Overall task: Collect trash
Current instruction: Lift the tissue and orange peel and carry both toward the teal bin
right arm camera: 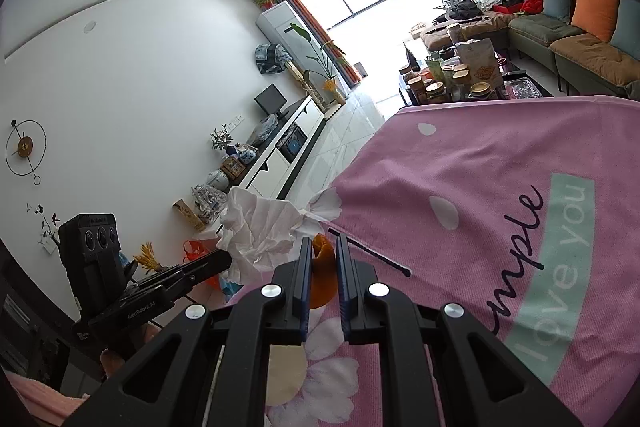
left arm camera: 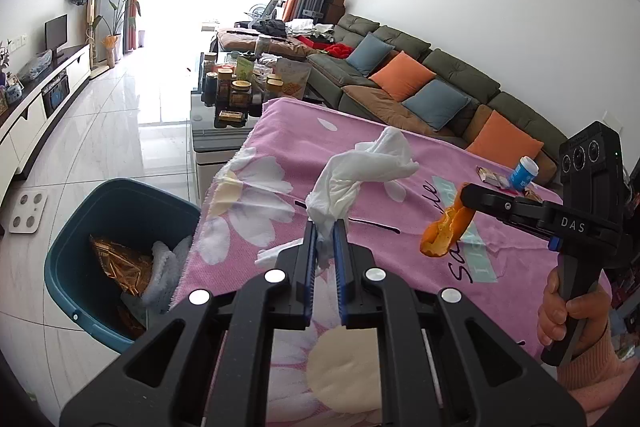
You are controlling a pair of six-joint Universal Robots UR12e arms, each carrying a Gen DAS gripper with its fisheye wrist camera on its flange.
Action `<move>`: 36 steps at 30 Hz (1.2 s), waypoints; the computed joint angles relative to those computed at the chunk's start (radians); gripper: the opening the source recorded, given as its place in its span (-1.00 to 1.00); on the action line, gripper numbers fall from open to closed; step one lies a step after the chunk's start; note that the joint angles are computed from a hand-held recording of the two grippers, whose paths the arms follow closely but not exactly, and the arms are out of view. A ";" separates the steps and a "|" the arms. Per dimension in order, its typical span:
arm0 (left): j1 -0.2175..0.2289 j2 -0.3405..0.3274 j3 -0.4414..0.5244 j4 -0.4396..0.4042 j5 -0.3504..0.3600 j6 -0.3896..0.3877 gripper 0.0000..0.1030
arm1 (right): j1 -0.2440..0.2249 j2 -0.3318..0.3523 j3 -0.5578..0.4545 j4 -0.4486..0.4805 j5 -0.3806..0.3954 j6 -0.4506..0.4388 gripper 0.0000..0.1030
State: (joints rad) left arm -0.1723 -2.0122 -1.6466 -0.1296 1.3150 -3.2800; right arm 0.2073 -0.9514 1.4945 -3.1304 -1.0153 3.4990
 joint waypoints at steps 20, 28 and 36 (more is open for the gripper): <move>0.027 0.027 -0.034 0.027 0.050 -0.032 -0.82 | 0.029 0.043 -0.085 0.061 0.048 -0.043 -0.80; 0.036 0.039 -0.048 0.036 0.071 -0.043 -0.82 | 0.041 0.057 -0.115 0.088 0.059 -0.064 -0.80; 0.045 0.048 -0.060 0.043 0.087 -0.054 -0.82 | 0.050 0.072 -0.145 0.115 0.068 -0.084 -0.80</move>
State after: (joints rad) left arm -0.1276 -1.9643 -1.7068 -0.0869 1.4016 -3.3339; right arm 0.2571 -0.8793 1.3491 -3.0155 -0.9471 3.4154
